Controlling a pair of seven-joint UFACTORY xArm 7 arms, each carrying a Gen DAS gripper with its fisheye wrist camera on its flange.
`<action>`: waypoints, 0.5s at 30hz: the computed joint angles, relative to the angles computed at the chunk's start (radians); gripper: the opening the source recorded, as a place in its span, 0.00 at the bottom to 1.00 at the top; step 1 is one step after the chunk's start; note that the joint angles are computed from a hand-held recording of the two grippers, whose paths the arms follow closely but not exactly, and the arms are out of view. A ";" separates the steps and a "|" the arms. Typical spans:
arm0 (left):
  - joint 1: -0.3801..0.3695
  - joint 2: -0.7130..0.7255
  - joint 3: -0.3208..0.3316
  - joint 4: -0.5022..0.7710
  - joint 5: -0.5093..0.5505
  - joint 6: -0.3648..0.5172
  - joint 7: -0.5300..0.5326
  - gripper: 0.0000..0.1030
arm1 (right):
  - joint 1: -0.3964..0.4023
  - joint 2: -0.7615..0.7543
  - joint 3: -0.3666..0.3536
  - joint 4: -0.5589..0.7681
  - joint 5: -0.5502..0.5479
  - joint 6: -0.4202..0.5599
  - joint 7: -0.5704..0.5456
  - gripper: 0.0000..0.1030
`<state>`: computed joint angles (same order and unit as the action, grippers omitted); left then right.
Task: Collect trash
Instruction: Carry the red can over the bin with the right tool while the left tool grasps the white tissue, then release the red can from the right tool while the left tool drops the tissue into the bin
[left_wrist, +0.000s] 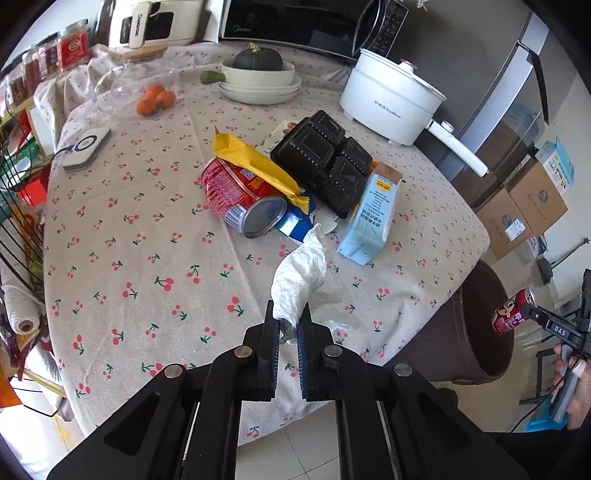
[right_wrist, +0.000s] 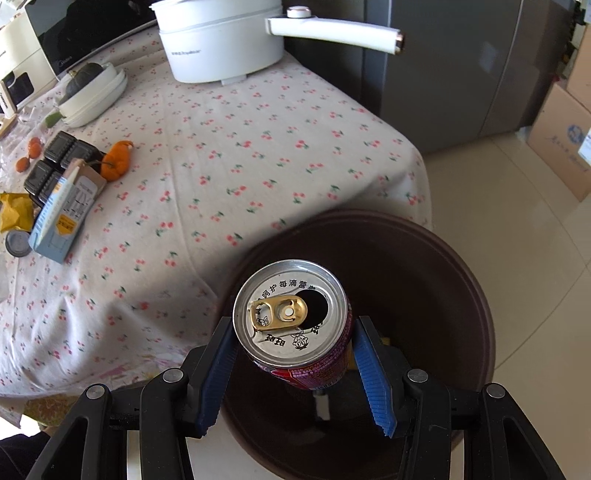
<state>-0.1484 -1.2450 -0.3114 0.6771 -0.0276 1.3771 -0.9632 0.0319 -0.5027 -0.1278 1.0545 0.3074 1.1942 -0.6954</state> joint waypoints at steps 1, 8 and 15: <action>-0.001 0.013 -0.007 0.006 -0.004 -0.010 0.000 0.08 | -0.004 -0.002 -0.005 -0.006 -0.005 -0.002 -0.006 0.54; -0.024 0.162 -0.056 0.064 -0.021 -0.128 -0.011 0.08 | -0.044 0.008 -0.037 -0.022 -0.029 -0.015 -0.046 0.54; -0.067 0.411 -0.110 0.158 0.006 -0.274 -0.033 0.08 | -0.084 0.030 -0.063 -0.012 -0.030 -0.011 -0.075 0.54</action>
<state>-0.2158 -0.8342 -0.4215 0.8347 -0.0217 1.1026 -0.9960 -0.0518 -0.4729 -0.1905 1.0424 0.2777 1.1828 -0.7701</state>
